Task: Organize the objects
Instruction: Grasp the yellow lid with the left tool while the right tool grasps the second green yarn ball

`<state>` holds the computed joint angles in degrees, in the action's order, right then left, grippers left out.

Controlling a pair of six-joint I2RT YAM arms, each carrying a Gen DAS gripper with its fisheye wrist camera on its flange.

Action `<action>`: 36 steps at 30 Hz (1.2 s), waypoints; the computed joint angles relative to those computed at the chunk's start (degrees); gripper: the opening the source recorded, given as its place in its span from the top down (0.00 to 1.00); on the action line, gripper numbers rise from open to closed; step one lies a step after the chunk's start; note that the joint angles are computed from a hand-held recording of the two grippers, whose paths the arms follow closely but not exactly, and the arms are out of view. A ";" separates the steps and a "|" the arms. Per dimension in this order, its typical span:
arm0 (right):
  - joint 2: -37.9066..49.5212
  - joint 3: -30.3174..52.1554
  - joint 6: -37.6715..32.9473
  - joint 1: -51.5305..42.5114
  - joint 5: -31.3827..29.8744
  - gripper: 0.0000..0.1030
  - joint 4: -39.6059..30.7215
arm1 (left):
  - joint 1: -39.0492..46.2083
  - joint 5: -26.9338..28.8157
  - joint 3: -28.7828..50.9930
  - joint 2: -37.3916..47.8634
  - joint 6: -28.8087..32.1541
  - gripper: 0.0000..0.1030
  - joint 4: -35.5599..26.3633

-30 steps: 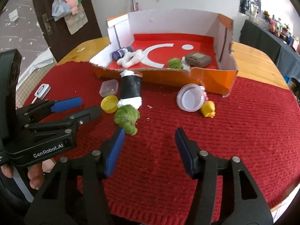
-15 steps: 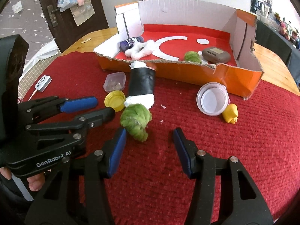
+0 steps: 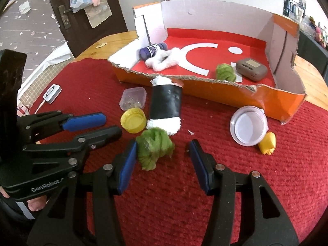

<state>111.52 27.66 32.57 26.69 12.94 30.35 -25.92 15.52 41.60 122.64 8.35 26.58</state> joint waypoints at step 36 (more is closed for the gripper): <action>-5.28 -5.11 -0.37 -1.61 -2.30 0.71 2.41 | -4.04 0.40 1.14 0.44 0.20 0.69 1.78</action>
